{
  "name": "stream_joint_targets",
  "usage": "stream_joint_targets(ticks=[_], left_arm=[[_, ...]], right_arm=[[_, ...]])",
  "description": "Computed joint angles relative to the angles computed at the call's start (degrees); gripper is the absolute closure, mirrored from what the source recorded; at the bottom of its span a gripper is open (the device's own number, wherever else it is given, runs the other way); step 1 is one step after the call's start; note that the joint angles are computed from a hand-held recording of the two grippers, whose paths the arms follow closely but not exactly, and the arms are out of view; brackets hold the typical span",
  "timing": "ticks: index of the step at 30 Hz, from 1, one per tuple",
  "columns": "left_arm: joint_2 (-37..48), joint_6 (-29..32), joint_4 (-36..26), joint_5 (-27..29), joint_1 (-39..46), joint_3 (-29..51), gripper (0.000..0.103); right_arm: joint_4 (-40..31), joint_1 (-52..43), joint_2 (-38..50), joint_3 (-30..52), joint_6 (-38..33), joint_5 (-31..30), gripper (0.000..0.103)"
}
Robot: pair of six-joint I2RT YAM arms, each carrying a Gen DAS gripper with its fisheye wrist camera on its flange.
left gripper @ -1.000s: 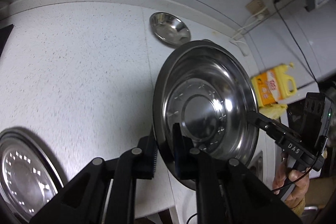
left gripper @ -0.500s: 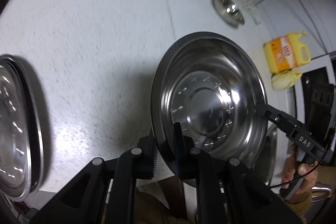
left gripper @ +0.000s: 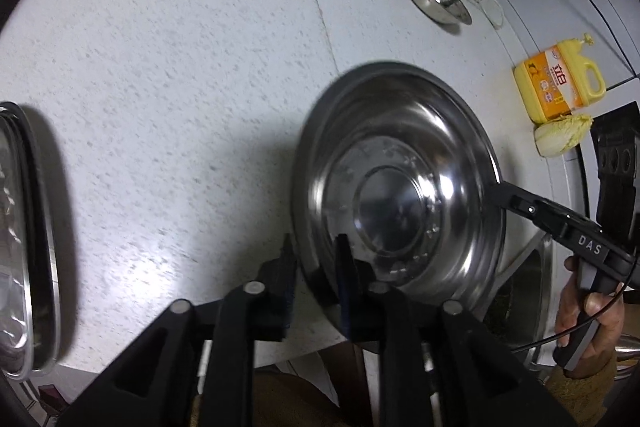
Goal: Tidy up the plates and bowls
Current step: 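Carry the large bowl with the right tool, set it down and open, then move the right tool to a medium steel bowl and close on its rim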
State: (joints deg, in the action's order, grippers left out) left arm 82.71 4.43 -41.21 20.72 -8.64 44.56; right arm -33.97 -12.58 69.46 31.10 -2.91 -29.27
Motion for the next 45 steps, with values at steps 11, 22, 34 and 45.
stream_joint_targets(ticks=[11,22,34,45], left_arm=[[1.4,2.2,-3.7,2.5,3.7,7.6,0.039],[19.6,-7.0,-3.2,12.1,-0.1,29.5,0.039],[44.0,-10.6,-7.2,13.1,-8.9,60.5,0.039],[63.3,-17.3,-14.0,13.6,-13.9,87.8,0.039]], right_arm=[[-4.2,-9.3,-2.1,1.4,-7.0,-1.5,0.041],[-1.1,-17.5,11.9,17.1,-13.6,2.1,0.017],[-0.2,-14.7,40.6,44.0,-12.7,1.1,0.017],[-2.1,-11.1,54.4,59.8,-9.0,0.7,0.017]])
